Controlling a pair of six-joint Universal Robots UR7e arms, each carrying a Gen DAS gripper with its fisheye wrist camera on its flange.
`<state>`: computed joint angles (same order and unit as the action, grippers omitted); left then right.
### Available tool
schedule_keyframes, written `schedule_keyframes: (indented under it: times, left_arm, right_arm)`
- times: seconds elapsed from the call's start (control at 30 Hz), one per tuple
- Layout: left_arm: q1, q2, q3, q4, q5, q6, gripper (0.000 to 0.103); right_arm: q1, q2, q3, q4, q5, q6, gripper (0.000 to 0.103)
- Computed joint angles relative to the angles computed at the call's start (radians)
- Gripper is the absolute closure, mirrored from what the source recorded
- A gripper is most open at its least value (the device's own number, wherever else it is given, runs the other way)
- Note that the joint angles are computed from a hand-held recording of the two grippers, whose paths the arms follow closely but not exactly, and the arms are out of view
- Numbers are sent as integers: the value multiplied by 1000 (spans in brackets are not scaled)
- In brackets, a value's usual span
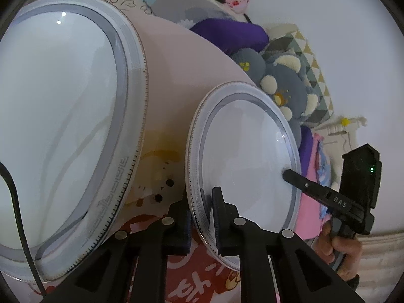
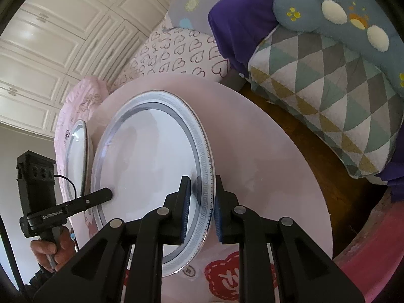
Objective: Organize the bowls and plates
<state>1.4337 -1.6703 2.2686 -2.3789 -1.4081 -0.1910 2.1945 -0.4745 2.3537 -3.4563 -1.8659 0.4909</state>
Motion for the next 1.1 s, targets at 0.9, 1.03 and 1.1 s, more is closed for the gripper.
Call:
schedule_keyframes:
  times: [0.9, 1.03, 1.1]
  left_arm:
    - [-56, -84, 76, -62, 7, 66, 93]
    - [-67, -141, 88, -48, 6, 77, 92]
    - [-73, -180, 93, -32, 6, 83, 92]
  right_arm:
    - [124, -45, 67, -122, -56, 43, 90]
    - [175, -78, 53, -85, -72, 65, 90]
    - [200, -91, 39, -62, -78, 75, 90]
